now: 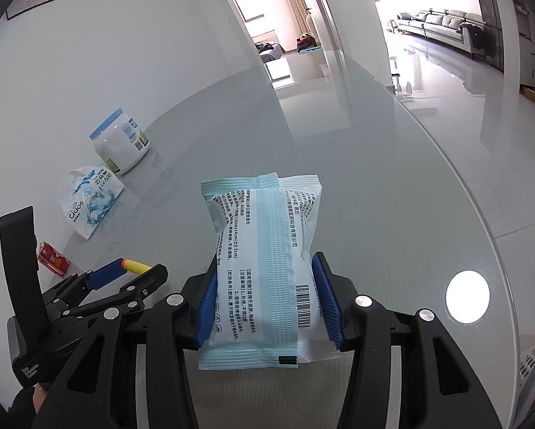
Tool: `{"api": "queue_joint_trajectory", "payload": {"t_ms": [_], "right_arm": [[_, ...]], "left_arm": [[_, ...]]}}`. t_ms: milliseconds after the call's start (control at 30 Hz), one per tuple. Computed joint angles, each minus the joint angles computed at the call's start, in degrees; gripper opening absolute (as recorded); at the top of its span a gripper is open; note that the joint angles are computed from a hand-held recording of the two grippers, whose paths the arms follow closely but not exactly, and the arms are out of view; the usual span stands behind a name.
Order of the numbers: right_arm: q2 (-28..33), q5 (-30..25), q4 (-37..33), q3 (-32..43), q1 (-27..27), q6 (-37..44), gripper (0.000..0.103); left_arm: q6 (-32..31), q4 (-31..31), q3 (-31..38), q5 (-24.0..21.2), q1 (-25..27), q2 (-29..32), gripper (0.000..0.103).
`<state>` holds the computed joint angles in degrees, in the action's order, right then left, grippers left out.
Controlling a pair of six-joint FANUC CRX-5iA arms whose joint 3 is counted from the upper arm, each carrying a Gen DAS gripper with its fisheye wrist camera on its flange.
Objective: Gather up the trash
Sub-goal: 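Carry the yellow dart and wrapped package over the grey basket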
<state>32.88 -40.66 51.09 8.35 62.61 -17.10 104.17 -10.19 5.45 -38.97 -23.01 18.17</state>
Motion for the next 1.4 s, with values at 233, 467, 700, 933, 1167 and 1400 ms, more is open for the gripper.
{"api": "queue_joint_trajectory", "payload": {"t_ms": [233,467,700,933,1167,1400], "right_arm": [[-3.8,-4.8,2.8,-4.3,3.4,-5.5,0.048],[-10.0,-13.1,6.0,-11.7,8.5,-13.7,0.048],[-16.7,-23.6,4.7,-19.5,15.1,-22.1,0.048],[-23.6,-34.6,-1.1,-27.8,23.2,-32.4,0.048],[-28.3,-42.7,-8.2,-33.1,29.8,-42.3,0.048],[-31.3,-43.1,-12.4,-37.6,32.5,-48.0,0.048]], "left_arm": [[-0.2,-0.5,-4.7,2.4,-2.7,-5.7,0.067],[-1.6,0.7,-8.2,4.7,-7.3,-9.7,0.067],[-5.6,4.6,-9.4,6.4,-12.6,-10.2,0.067],[-12.5,11.2,-8.3,8.3,-18.6,-7.4,0.067],[-16.8,14.7,-3.4,7.3,-23.9,-1.9,0.067],[-18.5,15.2,2.8,4.7,-27.0,4.1,0.067]]}}
